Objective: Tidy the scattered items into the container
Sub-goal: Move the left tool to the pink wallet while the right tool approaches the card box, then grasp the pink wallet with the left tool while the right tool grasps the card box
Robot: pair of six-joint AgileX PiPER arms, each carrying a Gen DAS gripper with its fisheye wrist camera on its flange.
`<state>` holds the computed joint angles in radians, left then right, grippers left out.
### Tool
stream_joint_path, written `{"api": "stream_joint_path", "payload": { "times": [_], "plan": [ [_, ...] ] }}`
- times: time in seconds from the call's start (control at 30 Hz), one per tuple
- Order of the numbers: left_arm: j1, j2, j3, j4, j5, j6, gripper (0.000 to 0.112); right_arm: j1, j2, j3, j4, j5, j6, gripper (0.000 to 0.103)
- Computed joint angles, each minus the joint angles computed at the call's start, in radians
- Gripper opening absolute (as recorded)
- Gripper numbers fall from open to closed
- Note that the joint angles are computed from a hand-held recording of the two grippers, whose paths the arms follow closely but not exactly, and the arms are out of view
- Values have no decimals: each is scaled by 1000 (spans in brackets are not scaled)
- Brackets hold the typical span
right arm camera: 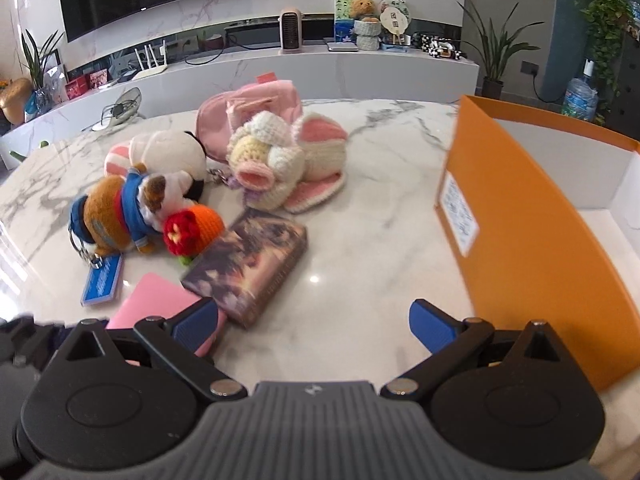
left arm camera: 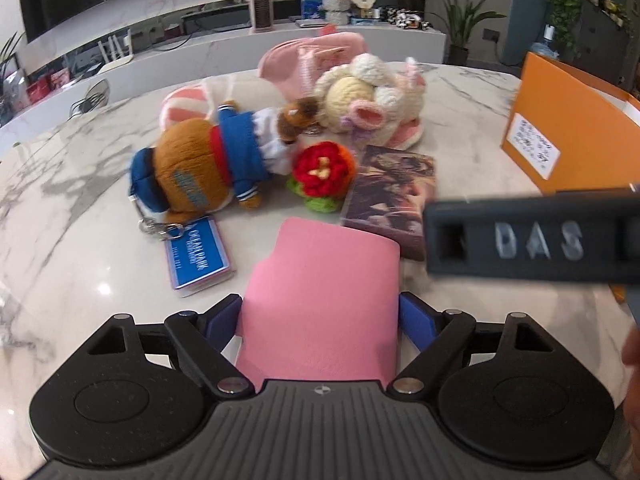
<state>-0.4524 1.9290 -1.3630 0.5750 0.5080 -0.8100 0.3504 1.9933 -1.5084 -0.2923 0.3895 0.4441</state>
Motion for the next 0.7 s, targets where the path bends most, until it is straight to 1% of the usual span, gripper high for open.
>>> {"api": "stream_joint_path", "payload": {
  "times": [0.1, 0.2, 0.4, 0.57, 0.63, 0.7],
  "plan": [
    [22, -8, 4, -2, 15, -3, 98, 12, 49, -81, 43, 16, -33, 102],
    [46, -10, 8, 6, 15, -21, 98, 26, 104, -170, 77, 41, -59, 102],
    [68, -1, -3, 20, 7, -31, 98, 54, 223, -346, 52, 137, -49, 102],
    [71, 4, -1, 39, -8, -45, 98, 62, 282, -424, 42, 202, -55, 100],
    [72, 4, 1, 44, -12, -49, 98, 62, 299, -444, 61, 225, -82, 91],
    [76, 6, -3, 35, -13, -38, 98, 66, 295, -430, 55, 217, -93, 86]
  ]
}}
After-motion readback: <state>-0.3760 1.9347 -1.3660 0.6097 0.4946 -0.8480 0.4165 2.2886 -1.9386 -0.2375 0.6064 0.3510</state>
